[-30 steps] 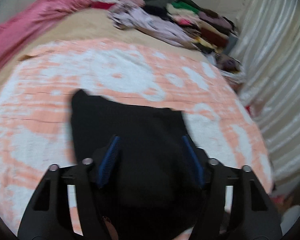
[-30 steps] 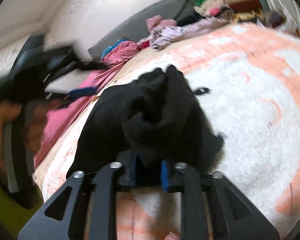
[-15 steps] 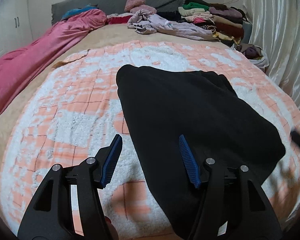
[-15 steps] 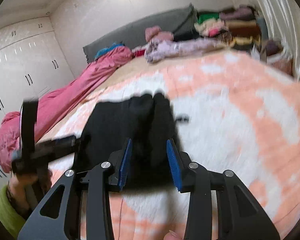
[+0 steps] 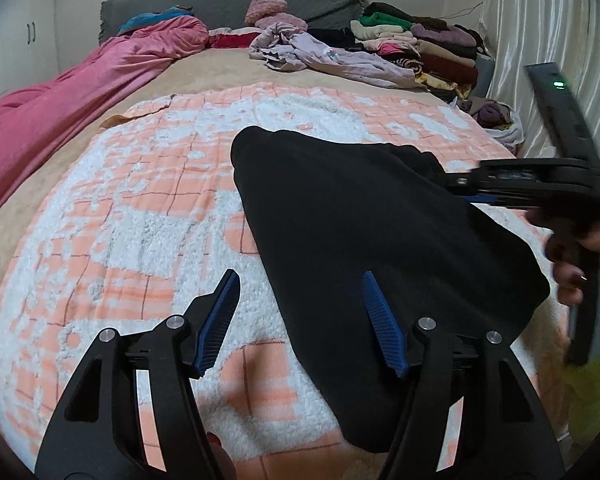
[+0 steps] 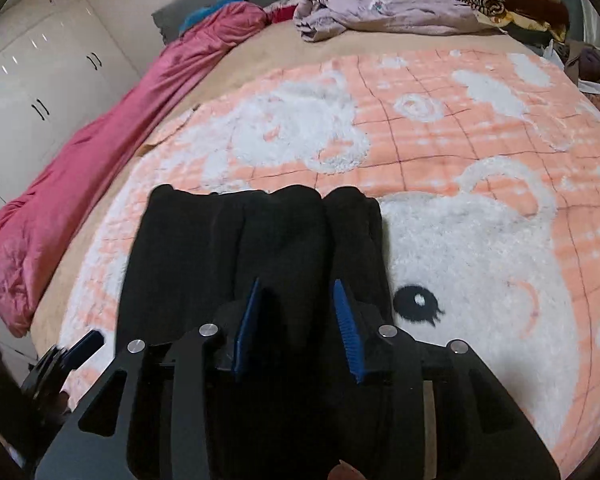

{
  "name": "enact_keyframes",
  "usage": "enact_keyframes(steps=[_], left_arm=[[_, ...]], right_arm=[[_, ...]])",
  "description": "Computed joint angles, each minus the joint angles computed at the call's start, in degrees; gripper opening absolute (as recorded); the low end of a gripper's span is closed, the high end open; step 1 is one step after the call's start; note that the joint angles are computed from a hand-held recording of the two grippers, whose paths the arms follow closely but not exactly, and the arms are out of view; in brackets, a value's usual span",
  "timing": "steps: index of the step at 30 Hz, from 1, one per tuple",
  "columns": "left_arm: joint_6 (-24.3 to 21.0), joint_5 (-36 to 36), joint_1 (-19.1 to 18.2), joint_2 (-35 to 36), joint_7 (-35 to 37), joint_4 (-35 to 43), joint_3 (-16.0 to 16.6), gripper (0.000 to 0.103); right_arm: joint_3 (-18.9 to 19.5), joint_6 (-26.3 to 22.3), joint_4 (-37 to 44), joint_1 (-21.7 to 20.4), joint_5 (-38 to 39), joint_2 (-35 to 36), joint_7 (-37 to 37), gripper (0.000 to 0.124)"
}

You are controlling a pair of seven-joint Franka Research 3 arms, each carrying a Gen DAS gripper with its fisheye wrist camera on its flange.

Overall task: Fold small clothes
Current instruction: 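Press and smooth the folded bundle flat with the right tool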

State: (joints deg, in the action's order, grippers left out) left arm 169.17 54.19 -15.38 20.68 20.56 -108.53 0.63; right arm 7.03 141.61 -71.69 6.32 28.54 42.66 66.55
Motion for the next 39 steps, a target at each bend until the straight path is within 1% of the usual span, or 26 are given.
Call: enact_keyframes(steps=[2, 4, 6, 7, 8, 9, 11, 15, 19, 21, 25, 26, 28, 29, 30, 31, 32, 33, 35, 36, 37, 38, 39], left_arm=[[0.3, 0.1, 0.0, 0.0, -0.1, -0.1, 0.1, 0.057], [0.3, -0.1, 0.1, 0.0, 0.0, -0.2, 0.0, 0.057], [0.2, 0.0, 0.0, -0.1, -0.1, -0.1, 0.1, 0.057], [0.3, 0.1, -0.1, -0.1, -0.1, -0.2, 0.2, 0.057], [0.4, -0.1, 0.1, -0.1, 0.0, -0.2, 0.1, 0.057], [0.4, -0.3, 0.1, -0.1, 0.0, -0.3, 0.0, 0.057], [0.4, -0.6, 0.2, -0.3, 0.1, -0.5, -0.1, 0.057], [0.4, -0.4, 0.1, -0.8, 0.0, -0.8, -0.2, 0.057], [1.3, -1.9, 0.7, -0.7, 1.6, -0.7, -1.1, 0.057], [1.6, -2.6, 0.5, -0.4, 2.5, -0.3, -1.2, 0.057], [0.7, -4.5, 0.2, 0.6, 5.1, 0.6, -1.6, 0.058], [0.7, -5.0, 0.2, 0.8, 5.7, 0.7, -1.7, 0.058], [0.8, -5.7, 0.0, 1.3, 6.5, 1.0, -1.6, 0.059], [1.0, -6.2, 0.1, 1.4, 7.1, 1.1, -1.6, 0.06], [1.0, -6.8, 0.1, 1.6, 7.5, 1.1, -1.6, 0.065], [0.5, -6.4, -0.6, 1.6, 7.0, 1.3, -0.8, 0.067], [0.7, -6.6, -0.5, 1.7, 7.2, 1.2, -0.8, 0.067], [1.0, -7.2, -0.1, 1.6, 7.9, 1.0, -1.0, 0.067], [1.6, -7.6, -0.2, 1.6, 8.0, 0.7, -0.7, 0.067], [2.0, -7.9, -0.1, 1.5, 8.0, 0.4, -0.7, 0.067], [2.3, -8.1, -0.1, 1.4, 8.1, 0.2, -0.6, 0.067], [2.5, -8.3, -0.2, 1.4, 8.2, 0.2, -0.5, 0.067], [2.5, -8.6, -0.2, 1.3, 8.4, 0.0, -0.4, 0.067]], right_arm=[[-0.1, -0.9, 1.0, 0.1, 0.1, 0.6, 1.3, 0.036], [-0.7, -0.5, 1.3, 0.6, -0.7, 1.0, 2.3, 0.035], [0.0, -1.3, 2.1, -0.1, -0.3, 1.5, 1.7, 0.035], [0.4, -1.8, 2.4, -0.2, -0.2, 1.6, 1.2, 0.028], [1.2, -2.3, 2.2, -0.8, 0.4, 1.5, -0.3, 0.018], [1.6, -1.6, 1.1, -0.9, 0.9, 0.8, -1.7, 0.016], [2.2, -0.5, 0.0, -1.1, 2.0, 0.1, -4.0, 0.008], [4.9, 7.7, -7.6, -2.8, 7.3, -5.4, -13.5, 0.006], [3.5, 12.5, -11.3, -2.0, 8.0, -8.6, -17.1, 0.006], [1.2, 13.5, -11.4, -0.4, 5.6, -8.4, -15.5, 0.006], [-3.7, 12.8, -8.5, 3.3, -2.1, -4.6, -8.1, 0.006], [-4.1, 12.3, -7.2, 3.6, -3.5, -3.1, -6.6, 0.006], [-3.9, 12.0, -5.8, 3.4, -4.9, -1.2, -4.9, 0.006], [-3.6, 12.3, -5.6, 3.3, -5.4, -0.8, -4.4, 0.006], [-3.2, 12.9, -5.7, 3.1, -5.6, -0.7, -4.2, 0.006], [-2.6, 13.1, -6.1, 2.6, -5.4, -1.0, -4.1, 0.007], [-1.8, 13.5, -7.0, 1.8, -4.7, -1.8, -4.3, 0.008], [-0.2, 15.0, -8.8, 0.6, -3.1, -3.2, -5.3, 0.009], [0.9, 18.5, -12.4, -0.5, -1.2, -5.8, -6.7, 0.011], [2.4, 20.2, -14.7, -1.9, 0.6, -7.5, -8.5, 0.013], [4.3, 20.5, -16.2, -3.6, 2.7, -8.7, -10.8, 0.014], [5.9, 20.2, -17.6, -5.1, 4.8, -9.9, -13.1, 0.014], [7.6, 19.2, -19.6, -6.9, 7.6, -11.6, -16.0, 0.017]])
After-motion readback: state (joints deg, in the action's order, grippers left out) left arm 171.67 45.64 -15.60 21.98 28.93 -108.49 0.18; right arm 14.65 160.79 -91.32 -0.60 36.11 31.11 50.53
